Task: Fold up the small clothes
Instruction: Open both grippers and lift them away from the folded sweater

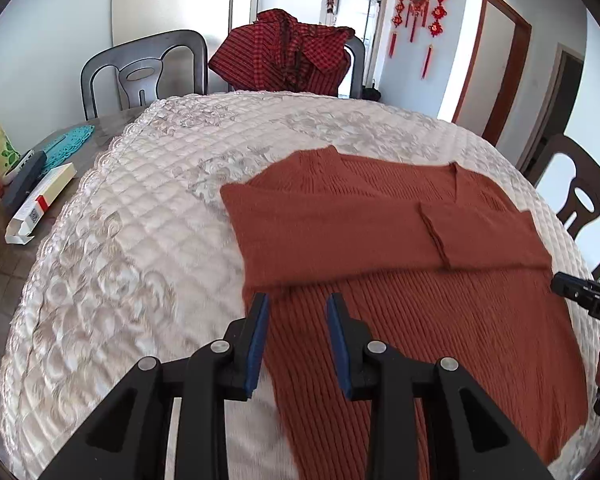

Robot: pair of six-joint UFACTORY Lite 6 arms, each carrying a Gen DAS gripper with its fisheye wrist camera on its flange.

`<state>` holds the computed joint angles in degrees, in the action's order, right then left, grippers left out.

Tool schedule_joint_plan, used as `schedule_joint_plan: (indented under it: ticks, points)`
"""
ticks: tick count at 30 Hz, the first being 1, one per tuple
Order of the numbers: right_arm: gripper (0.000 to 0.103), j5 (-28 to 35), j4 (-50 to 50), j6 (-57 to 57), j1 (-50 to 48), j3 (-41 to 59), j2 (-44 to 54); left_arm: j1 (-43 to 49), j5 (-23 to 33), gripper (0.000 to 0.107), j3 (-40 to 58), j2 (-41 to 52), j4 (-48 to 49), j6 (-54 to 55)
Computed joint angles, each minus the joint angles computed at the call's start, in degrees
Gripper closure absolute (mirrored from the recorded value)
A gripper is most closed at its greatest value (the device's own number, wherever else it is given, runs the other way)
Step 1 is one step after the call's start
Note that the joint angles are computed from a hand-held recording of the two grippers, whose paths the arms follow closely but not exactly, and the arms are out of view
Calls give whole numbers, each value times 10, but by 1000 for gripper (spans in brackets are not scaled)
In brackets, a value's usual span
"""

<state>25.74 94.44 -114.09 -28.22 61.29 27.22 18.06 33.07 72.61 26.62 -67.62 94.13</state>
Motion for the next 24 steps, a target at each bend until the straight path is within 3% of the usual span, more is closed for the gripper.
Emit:
schedule_joint_plan:
  ticks: [5,14,24]
  points:
    - [64,24,-6,-3,-20,-42,-28,18,5,75,-66,-47,-8,38]
    - [64,70,-44,-4,-72,-125,-72,90,66,75,-149,-94,24,60]
    - [63,187,-115,-4,-164,-233,-119,191,163,68,-232,-147,61,83]
